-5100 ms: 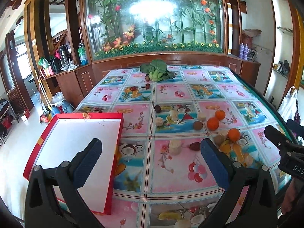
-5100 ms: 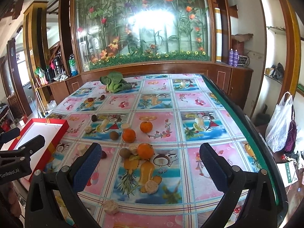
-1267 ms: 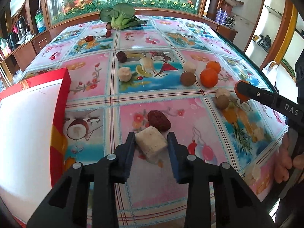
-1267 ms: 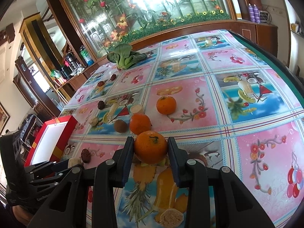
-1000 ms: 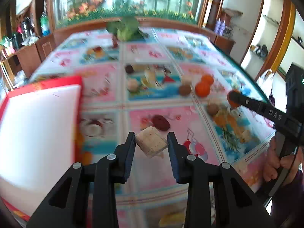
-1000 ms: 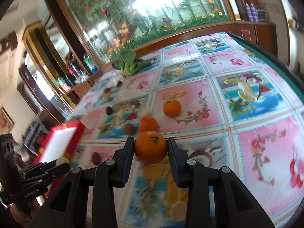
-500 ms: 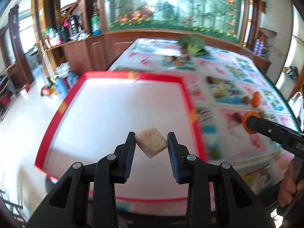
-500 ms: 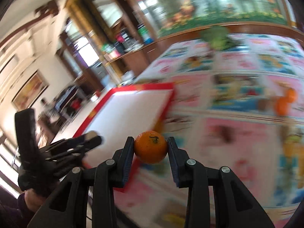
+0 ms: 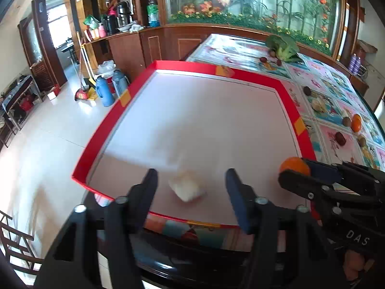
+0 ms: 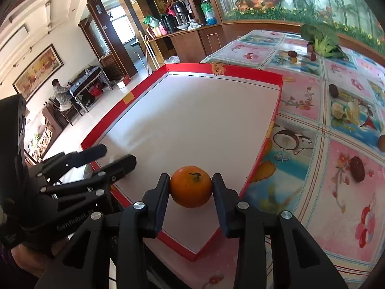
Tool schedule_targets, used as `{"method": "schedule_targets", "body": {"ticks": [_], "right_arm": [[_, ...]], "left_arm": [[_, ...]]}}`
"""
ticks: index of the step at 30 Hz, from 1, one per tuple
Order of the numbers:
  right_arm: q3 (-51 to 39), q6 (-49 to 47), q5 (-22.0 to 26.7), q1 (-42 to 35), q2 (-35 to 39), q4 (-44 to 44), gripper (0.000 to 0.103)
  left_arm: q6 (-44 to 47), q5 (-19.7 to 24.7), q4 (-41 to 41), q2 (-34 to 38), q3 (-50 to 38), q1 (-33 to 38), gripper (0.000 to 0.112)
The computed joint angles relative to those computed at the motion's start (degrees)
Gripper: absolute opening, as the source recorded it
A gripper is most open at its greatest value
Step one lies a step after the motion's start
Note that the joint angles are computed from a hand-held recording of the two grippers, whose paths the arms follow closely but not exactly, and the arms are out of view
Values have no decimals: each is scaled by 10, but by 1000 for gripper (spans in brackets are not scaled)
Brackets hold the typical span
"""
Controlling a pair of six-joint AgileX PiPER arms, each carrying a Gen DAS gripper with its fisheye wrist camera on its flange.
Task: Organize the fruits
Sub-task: 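Release the mandarin onto the tray with the right gripper while the left gripper returns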
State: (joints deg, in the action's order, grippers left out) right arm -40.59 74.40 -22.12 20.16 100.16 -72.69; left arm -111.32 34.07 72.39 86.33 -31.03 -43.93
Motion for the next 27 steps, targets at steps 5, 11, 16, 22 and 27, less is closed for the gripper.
{"method": "schedule_targets", "body": {"ticks": [5,11,16,22,27], "right_arm": [[49,-91,-46,-33,-35,75,60],[111,-151,-78,-109,-76,94,60],[167,-124,-161,-288,-117,-8,60],[194,-137,-244,-543,-145,-127,62],[185,-165,-250,-659,-125,-162,63]], "left_arm": [[-18,15,5,-11,6,-12,81],[5,32,-14,-8,-11,-48,82],[7,52,-7,5,-39,-111,90],[70,49,-34,49,-114,-175,93],[142,33,-85,108,-191,-206,94]]}}
